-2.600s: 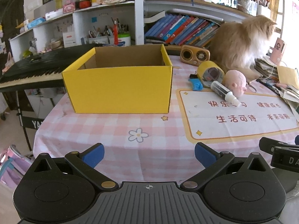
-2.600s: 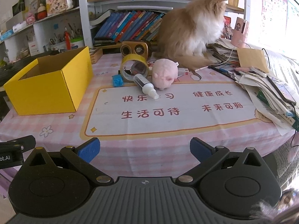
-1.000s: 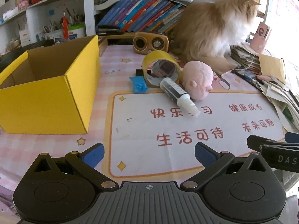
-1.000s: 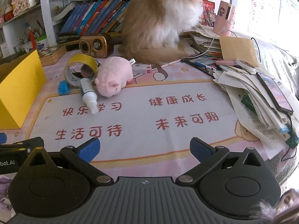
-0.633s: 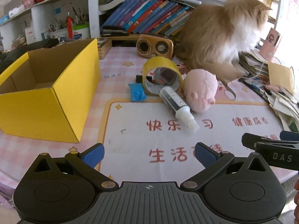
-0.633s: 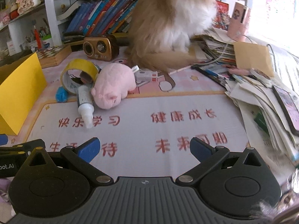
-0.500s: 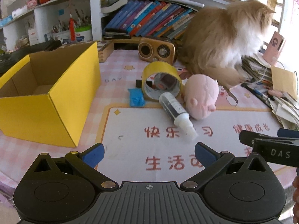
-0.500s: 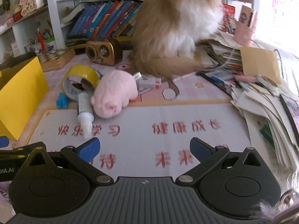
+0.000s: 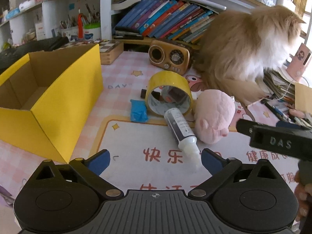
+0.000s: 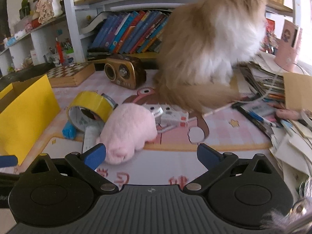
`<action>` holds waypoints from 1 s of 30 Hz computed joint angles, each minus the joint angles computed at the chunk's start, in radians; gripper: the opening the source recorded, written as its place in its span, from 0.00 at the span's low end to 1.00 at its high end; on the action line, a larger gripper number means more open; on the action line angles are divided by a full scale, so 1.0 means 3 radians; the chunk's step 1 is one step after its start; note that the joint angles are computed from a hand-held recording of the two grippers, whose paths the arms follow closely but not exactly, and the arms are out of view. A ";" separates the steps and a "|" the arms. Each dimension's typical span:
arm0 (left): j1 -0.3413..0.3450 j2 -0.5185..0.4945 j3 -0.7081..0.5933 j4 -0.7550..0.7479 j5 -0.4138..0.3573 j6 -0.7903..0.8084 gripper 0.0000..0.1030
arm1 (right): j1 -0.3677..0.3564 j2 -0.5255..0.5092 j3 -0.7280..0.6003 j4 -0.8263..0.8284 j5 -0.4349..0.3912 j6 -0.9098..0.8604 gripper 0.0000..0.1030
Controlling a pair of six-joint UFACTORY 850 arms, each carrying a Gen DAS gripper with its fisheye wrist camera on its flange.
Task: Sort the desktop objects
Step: 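Reach the left tool to the white bottle while the right tool reaches the pink pig, then close the left tool on the white bottle while the right tool grasps the pink pig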
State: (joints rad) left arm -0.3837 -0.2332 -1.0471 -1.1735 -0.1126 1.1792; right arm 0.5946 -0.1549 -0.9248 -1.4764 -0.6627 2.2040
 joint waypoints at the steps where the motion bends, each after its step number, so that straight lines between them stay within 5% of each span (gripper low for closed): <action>1: -0.0014 -0.0004 -0.0003 -0.0041 0.0026 0.0048 0.97 | -0.0031 -0.0008 -0.0009 -0.0058 0.0046 0.0025 0.98; 5: -0.0040 -0.0006 0.0013 -0.0529 0.0080 0.0561 0.97 | -0.0153 -0.0060 -0.0061 -0.0328 0.0269 0.0110 0.98; 17: -0.0051 -0.0103 -0.0086 -0.0476 0.0096 0.0517 0.94 | -0.0478 -0.0491 -0.0493 -0.0213 0.0864 -0.0171 0.98; 22: -0.0053 -0.0223 -0.0223 -0.0409 -0.0026 0.0427 0.86 | -0.0621 -0.0478 -0.0500 0.0095 0.1219 -0.0463 0.74; 24: -0.0064 -0.0301 -0.0301 -0.0391 -0.0067 0.0404 0.82 | -0.0628 -0.0404 -0.0421 -0.0059 0.1223 -0.0331 0.66; 30: -0.0130 -0.0617 -0.0646 0.0250 -0.0197 -0.0383 0.69 | -0.0585 -0.0158 -0.0187 -0.0145 0.0942 -0.0242 0.63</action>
State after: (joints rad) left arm -0.4226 -0.4183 -1.2410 -1.0983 -0.1716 1.0643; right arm 0.4189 -0.2023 -0.9808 -1.5199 -0.3800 2.1313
